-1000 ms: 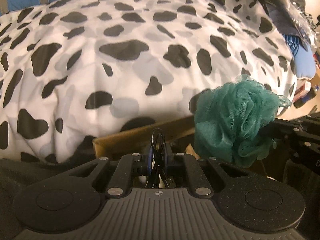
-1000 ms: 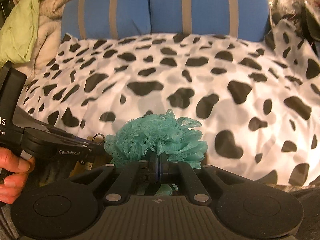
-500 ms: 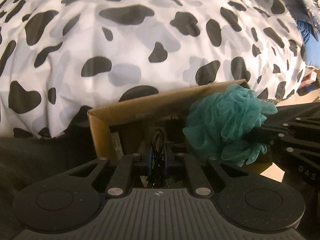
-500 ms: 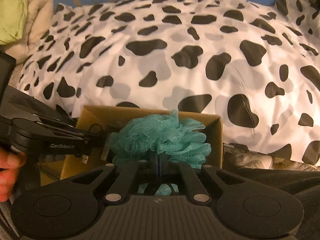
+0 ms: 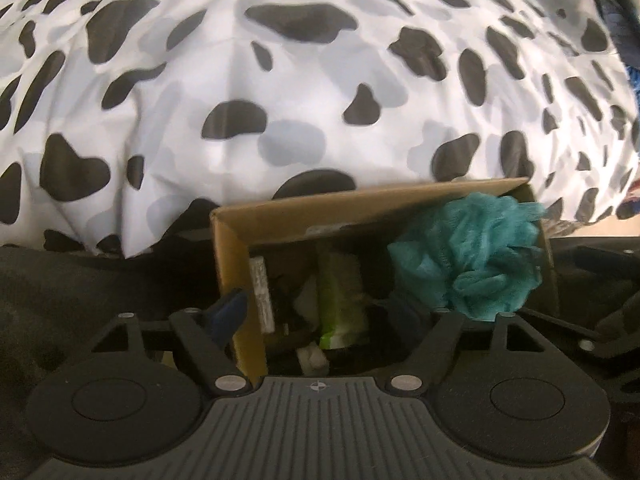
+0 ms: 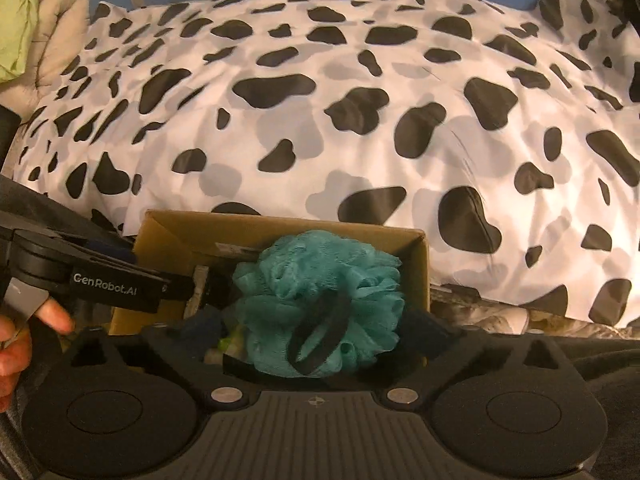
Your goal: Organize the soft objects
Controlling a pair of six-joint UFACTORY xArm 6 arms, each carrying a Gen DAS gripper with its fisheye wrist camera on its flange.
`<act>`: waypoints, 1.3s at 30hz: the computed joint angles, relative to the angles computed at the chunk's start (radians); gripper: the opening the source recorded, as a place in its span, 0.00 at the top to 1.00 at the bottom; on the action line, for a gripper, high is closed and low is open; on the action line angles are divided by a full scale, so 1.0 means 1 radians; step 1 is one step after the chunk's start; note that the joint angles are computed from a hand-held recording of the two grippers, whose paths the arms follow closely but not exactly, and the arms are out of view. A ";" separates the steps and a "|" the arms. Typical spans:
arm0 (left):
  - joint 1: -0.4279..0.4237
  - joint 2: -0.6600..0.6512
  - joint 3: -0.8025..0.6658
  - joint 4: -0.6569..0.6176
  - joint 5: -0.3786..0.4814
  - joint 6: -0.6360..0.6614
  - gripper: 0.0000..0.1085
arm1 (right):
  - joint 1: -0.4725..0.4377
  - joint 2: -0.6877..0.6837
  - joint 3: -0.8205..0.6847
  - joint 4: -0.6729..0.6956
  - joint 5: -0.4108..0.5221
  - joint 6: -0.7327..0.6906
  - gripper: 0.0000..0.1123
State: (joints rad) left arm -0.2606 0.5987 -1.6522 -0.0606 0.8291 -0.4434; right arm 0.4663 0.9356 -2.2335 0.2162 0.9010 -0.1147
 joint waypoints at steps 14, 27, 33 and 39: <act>0.006 -0.032 0.046 -0.036 -0.034 -0.032 0.05 | 0.005 0.040 -0.080 -0.085 0.099 0.071 0.08; -0.022 -0.149 0.180 0.087 -0.069 -0.148 0.05 | 0.032 -0.139 0.186 -0.240 0.004 0.194 0.08; -0.034 -0.150 0.178 0.133 -0.046 -0.159 0.05 | 0.042 -0.144 0.197 -0.267 0.008 0.196 0.08; -0.036 -0.144 0.167 0.143 -0.034 -0.162 0.05 | 0.043 -0.135 0.185 -0.268 0.018 0.195 0.08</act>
State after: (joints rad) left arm -0.2964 0.4548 -1.4850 0.0829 0.7954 -0.6058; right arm 0.5091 0.8004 -2.0486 -0.0516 0.9185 0.0800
